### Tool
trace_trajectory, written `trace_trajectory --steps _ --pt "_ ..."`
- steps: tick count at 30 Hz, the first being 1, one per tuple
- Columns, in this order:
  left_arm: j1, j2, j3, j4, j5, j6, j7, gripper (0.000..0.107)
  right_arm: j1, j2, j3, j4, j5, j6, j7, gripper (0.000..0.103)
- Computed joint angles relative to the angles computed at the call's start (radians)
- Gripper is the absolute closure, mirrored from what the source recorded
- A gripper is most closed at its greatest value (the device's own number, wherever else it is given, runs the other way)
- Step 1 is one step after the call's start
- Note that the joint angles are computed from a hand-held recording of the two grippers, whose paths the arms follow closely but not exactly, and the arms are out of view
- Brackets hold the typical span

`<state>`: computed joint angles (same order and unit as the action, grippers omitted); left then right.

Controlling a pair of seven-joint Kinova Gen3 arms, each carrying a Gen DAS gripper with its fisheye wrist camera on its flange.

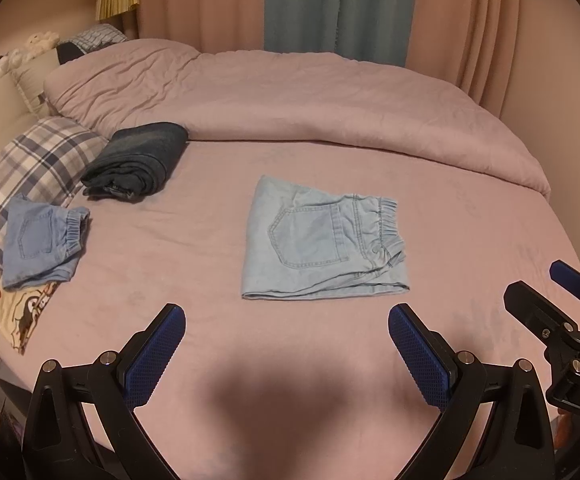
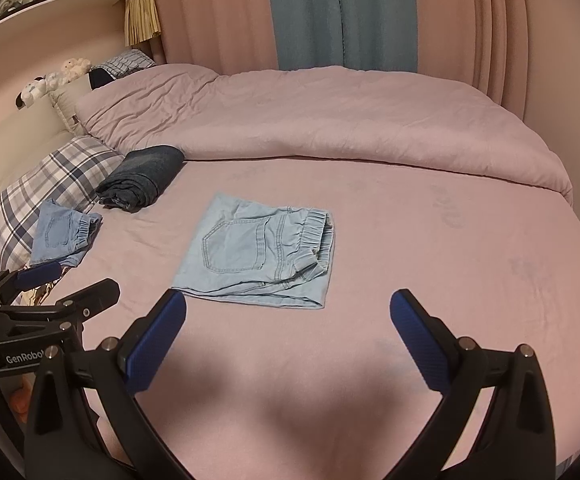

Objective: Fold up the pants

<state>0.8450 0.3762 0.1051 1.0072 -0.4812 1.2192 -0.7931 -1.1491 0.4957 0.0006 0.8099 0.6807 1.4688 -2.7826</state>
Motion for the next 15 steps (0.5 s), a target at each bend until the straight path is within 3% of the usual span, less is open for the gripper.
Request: trace_trajectory --steps 15 --pt "0.003 0.002 -0.003 0.002 -0.011 -0.003 0.002 0.006 0.0 -0.001 0.001 -0.004 0.003 0.009 0.01 0.0"
